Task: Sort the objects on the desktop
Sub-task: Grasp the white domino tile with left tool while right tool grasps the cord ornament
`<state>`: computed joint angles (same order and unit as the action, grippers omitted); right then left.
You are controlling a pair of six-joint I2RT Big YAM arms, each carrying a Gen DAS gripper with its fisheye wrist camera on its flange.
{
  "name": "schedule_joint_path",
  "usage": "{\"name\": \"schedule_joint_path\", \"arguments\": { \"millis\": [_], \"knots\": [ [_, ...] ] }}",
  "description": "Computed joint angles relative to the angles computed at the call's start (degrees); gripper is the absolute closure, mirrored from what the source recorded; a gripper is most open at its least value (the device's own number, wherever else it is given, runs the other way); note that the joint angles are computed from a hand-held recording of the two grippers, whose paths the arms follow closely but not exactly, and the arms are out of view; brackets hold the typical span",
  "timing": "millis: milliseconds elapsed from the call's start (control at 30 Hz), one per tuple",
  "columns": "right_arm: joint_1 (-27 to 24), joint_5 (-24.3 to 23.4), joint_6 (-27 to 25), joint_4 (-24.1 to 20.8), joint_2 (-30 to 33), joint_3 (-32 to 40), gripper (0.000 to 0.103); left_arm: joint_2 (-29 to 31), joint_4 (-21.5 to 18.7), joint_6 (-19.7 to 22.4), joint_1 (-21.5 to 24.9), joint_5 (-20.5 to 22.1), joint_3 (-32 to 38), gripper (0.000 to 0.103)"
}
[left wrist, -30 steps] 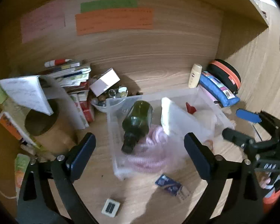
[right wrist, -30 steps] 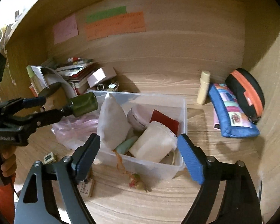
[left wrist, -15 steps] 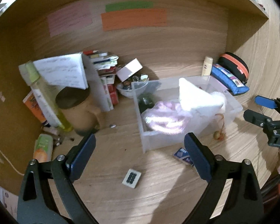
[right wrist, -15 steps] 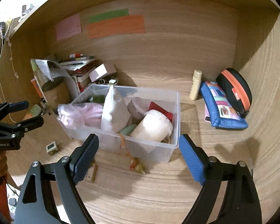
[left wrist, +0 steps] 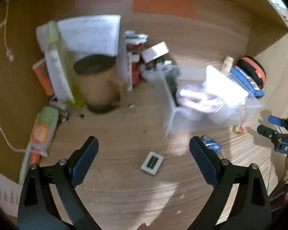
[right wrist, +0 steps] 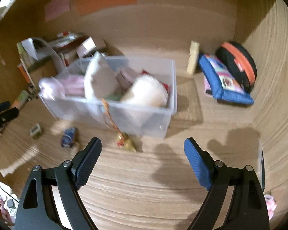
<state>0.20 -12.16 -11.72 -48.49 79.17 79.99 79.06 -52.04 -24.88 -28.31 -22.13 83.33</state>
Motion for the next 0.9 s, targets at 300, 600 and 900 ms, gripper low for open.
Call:
{"name": "schedule_joint_path", "arguments": {
  "millis": [300, 600, 900],
  "knots": [
    [-0.1, -2.4, -1.4, -5.7, 4.7, 1.8, 0.017, 1.4, -1.3, 3.1, -0.3, 0.2, -1.7, 0.007],
    [1.9, -4.6, -4.5, -7.0, 7.3, 4.4, 0.039, 4.2, -3.0, 5.5, 0.6, 2.8, 0.0, 0.028],
    [3.7, -4.5, -6.3, -6.4, 7.7, 4.7, 0.071, 6.4, -4.5, 6.2, 1.5, 5.7, 1.2, 0.058]
  ]
}}
